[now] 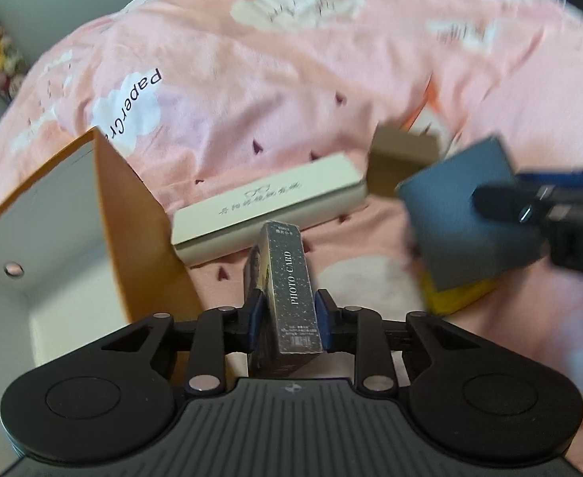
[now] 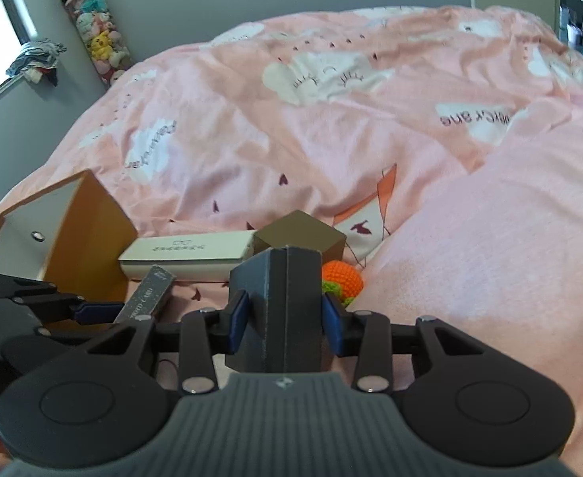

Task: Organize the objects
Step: 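Grasp the photo card pack with the left gripper while the right grasps the black box, then lift the photo card pack and black box and carry both over the box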

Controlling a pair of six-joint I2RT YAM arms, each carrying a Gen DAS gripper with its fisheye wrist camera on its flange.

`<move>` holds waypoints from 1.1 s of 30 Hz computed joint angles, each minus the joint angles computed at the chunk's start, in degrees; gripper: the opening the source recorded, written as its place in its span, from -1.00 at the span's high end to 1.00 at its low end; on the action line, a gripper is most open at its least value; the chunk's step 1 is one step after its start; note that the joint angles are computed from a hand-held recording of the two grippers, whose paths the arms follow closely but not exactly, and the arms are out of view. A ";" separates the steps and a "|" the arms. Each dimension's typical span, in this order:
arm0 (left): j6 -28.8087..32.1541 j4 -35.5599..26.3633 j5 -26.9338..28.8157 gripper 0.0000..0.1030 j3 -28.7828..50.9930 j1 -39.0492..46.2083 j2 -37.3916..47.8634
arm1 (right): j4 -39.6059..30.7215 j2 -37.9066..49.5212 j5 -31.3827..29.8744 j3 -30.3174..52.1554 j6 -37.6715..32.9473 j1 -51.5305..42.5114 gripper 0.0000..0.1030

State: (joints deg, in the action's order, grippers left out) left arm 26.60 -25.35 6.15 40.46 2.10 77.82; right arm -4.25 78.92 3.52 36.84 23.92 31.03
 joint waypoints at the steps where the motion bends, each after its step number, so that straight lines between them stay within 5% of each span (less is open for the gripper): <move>1: 0.32 -2.61 4.17 0.41 0.76 2.11 -1.11 | -0.86 -1.36 0.33 -0.16 -0.54 0.51 0.19; 5: 4.84 -16.85 19.72 0.50 5.95 10.22 0.17 | -6.53 -5.28 4.74 0.52 -3.97 4.06 0.19; 8: 9.82 -23.97 24.46 0.50 6.96 13.15 2.35 | -11.09 -5.98 9.67 1.32 -5.95 7.94 0.19; 12: 7.29 -19.36 18.69 0.50 2.12 10.79 0.44 | -12.95 -5.15 9.99 0.60 -5.78 10.48 0.19; 33: 8.33 -12.20 7.45 0.32 -4.29 3.08 -1.74 | -12.34 -5.98 3.97 -3.43 -2.11 8.32 0.19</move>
State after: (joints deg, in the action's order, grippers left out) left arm 34.93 -37.55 13.59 36.18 5.18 76.07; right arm -16.59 72.94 7.49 33.42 21.81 39.35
